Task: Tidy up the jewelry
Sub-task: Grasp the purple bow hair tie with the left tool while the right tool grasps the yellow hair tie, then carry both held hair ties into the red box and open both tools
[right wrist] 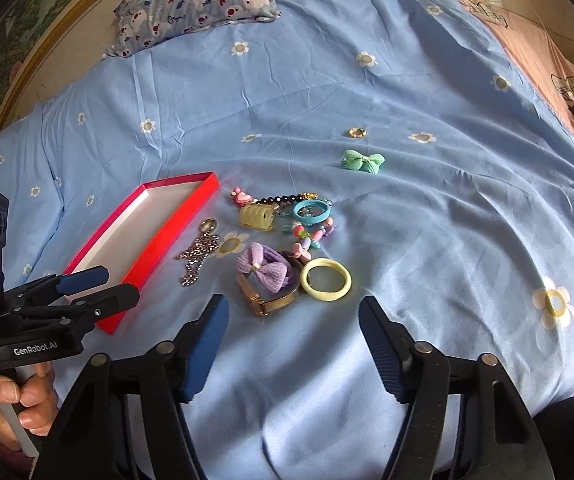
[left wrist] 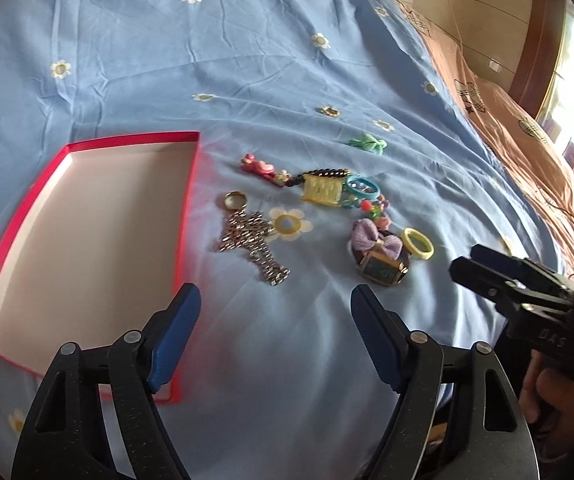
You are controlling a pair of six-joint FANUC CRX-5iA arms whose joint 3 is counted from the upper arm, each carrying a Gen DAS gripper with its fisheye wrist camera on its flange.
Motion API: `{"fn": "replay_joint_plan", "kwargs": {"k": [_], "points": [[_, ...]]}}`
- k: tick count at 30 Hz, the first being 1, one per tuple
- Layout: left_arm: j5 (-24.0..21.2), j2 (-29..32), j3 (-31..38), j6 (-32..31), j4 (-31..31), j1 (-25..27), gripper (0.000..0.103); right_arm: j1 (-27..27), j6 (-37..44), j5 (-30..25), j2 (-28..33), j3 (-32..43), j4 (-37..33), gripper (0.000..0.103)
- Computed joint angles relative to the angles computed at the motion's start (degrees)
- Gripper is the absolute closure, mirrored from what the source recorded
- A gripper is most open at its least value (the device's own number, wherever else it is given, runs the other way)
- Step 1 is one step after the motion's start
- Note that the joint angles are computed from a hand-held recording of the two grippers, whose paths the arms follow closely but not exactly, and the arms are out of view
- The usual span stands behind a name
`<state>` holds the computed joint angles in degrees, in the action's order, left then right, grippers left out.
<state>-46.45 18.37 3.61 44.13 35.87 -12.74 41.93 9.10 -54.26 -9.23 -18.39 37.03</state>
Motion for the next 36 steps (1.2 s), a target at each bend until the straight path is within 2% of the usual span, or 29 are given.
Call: {"fn": "replay_joint_plan", "kwargs": {"k": [8,15,19,23,24,25,26,28,31,36], "points": [[-6.25,6.35,8.55,1.58,0.89,-1.98,0.036,-3.97,3.85,0.99,1.11,1.34,-4.51,0.055],[-13.33,12.25,16.52,2.30,0.31,-3.37,0.039,-6.75,8.51,1.45,3.06,3.73,-9.55,0.062],[-16.73,15.82,21.21,3.38,0.08,-4.12,0.045,-8.16,11.71,1.18,4.22,5.21,-12.94,0.069],[-20.97,19.64,26.23,4.92,-0.04,-4.56,0.065,-9.46,13.77,1.31,4.96,5.97,-15.59,0.082],[-21.79,20.33,27.05,4.97,0.08,-4.63,0.074,-9.66,13.92,1.28,5.05,6.06,-15.95,0.084],[-22.31,20.74,27.48,4.84,0.28,-4.67,0.082,-9.76,13.94,1.12,5.08,6.05,-15.98,0.089],[-22.80,21.03,27.73,4.58,0.65,-4.69,0.086,-9.81,14.00,0.94,5.15,6.12,-15.99,0.095],[-22.11,20.44,26.83,3.68,1.02,-4.77,0.090,-9.94,14.16,0.94,5.00,6.07,-16.25,0.100],[-21.30,19.48,25.53,2.37,1.79,-4.57,0.097,-9.78,13.82,1.10,4.80,5.93,-15.77,0.100],[-19.82,17.73,23.33,1.04,3.79,-3.69,0.101,-9.04,13.01,1.59,4.03,5.64,-14.20,0.100]]}}
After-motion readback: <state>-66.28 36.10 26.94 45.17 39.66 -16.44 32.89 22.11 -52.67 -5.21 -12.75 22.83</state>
